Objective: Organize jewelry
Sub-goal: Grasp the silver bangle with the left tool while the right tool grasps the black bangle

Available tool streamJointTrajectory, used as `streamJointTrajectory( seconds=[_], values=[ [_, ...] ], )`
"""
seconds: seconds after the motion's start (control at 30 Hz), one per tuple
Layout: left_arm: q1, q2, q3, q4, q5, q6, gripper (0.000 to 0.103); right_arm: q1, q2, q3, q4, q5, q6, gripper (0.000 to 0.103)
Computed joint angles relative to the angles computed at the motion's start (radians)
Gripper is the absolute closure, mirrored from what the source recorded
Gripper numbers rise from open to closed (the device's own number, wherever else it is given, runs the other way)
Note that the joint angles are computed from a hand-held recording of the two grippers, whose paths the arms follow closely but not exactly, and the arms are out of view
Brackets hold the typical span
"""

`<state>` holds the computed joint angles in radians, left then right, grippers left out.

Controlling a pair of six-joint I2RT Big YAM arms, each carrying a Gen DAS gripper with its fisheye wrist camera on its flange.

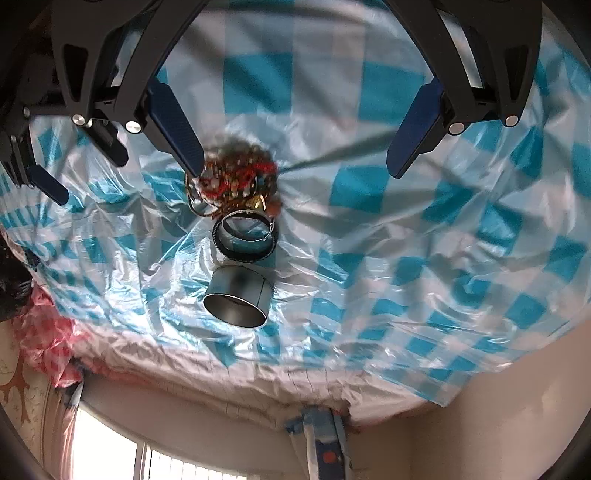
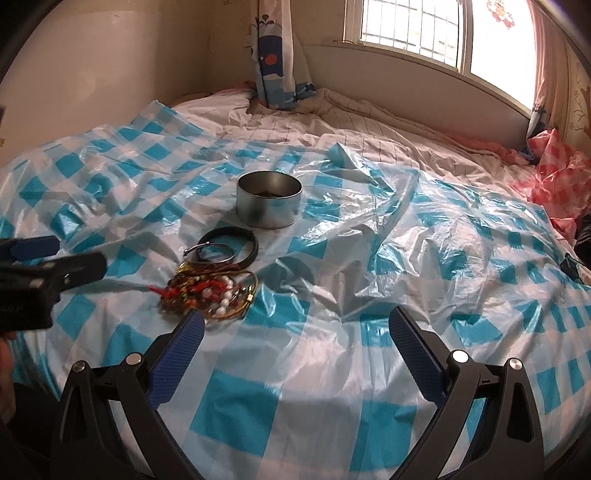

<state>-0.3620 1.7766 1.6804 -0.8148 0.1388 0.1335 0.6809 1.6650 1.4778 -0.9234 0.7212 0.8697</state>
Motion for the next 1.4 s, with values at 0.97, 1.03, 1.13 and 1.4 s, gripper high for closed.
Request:
streamJointTrajectory(
  seconds=[0.97,1.03,1.13,1.4],
  values=[
    [0.007,0.423,0.558,-0.323,0.146,0.009,0.099,-0.166,0.139,0.135,0.105,-0.137,-0.194,0.007],
    [0.017,0.427,0.569,-0.327,0.165,0.004,0.099,-0.177,0.167,0.173,0.094,-0.150,-0.210,0.007],
    [0.026,0.415,0.555,-0.302,0.167,-0.007,0.099,-0.198,0.202,0.212,0.103,-0.227,-0.241,0.007],
    [0.052,0.424,0.577,-0.295,0.173,-0.059,0.099,-0.217,0.343,0.384,0.018,-0.361,-0.317,0.027]
  ],
)
